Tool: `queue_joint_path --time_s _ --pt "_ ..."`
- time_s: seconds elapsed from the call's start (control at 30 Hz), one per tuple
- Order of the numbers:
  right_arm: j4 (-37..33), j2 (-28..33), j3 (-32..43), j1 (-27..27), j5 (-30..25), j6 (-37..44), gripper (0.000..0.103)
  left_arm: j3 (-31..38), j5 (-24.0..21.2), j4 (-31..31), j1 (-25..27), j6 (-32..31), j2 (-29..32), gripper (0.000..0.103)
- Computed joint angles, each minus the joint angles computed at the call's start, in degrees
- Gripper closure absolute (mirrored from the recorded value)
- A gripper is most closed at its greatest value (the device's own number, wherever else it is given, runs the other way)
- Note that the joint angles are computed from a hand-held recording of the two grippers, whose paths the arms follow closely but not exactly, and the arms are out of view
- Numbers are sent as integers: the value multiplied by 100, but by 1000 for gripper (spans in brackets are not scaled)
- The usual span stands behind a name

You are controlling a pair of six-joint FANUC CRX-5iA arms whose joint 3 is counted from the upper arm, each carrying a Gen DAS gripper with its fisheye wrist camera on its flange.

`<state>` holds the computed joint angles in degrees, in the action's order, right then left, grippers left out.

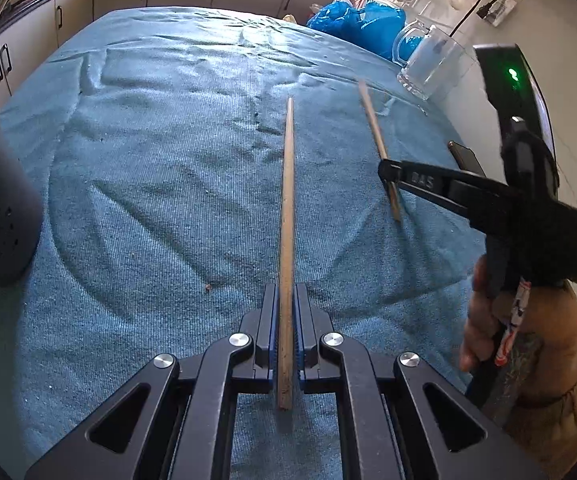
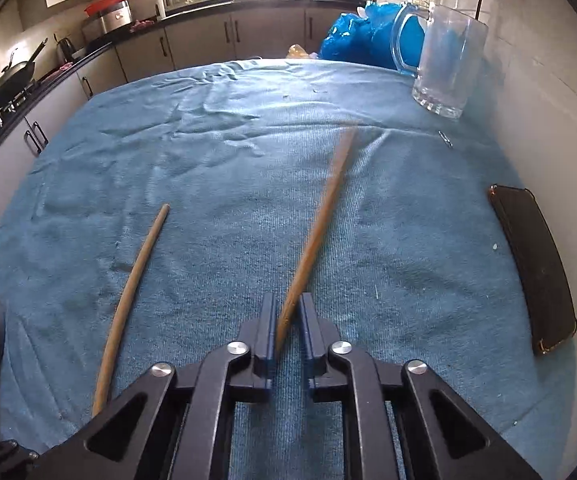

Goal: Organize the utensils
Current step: 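Lift both held chopsticks off the towel and carry them toward the holder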

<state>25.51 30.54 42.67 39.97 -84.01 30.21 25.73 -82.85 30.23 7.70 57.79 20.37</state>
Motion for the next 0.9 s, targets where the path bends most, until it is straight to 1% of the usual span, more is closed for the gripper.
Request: queue_joint_path --time_s 0.13,0.23,0.3,0.37,0.47,0.53,0.57,0.6,0.67,0.73,0.77,0.8,0.9 --pt "-240 -297 -287 66 26 78 96 -117 -73 92 60 -68 -58 96" --pt "-459 -774 -852 216 92 32 96 -357 -172 164 159 -202 -217 96" --pt "-630 -1077 -1157 319 121 -35 96 -617 -218 194 236 -410 -410 96" --pt "-797 -1520 -1645 504 165 -162 96 -892 -251 231 316 -674 -616 96" --pt "-850 -2005 -2177 815 122 -312 96 -1135 -351 228 435 -1043 -857 96" --pt "-888 -2155 -2306 952 53 -283 94 -1052 -629 223 509 -1058 -824 96" --pt "-992 -2255 -2387 986 95 -247 92 -1008 -761 249 553 -1047 -805 96" --pt "-1067 -2335 -2444 1002 164 -230 83 -992 -824 307 608 -1088 -822 96" --pt "-948 -2442 -2538 1043 255 -243 74 -974 -787 384 691 -1208 -890 96" --pt "-648 -2475 -2594 1092 338 -273 71 -869 -762 459 720 -1236 -881 94" --pt "-509 -2461 -2585 1071 379 -277 71 -701 -727 454 660 -1155 -779 90" --pt "-464 -2430 -2550 1042 393 -273 71 -550 -658 401 589 -1037 -699 87" --pt "-536 -2197 -2258 771 494 -11 71 -116 -526 211 301 -735 -412 87"
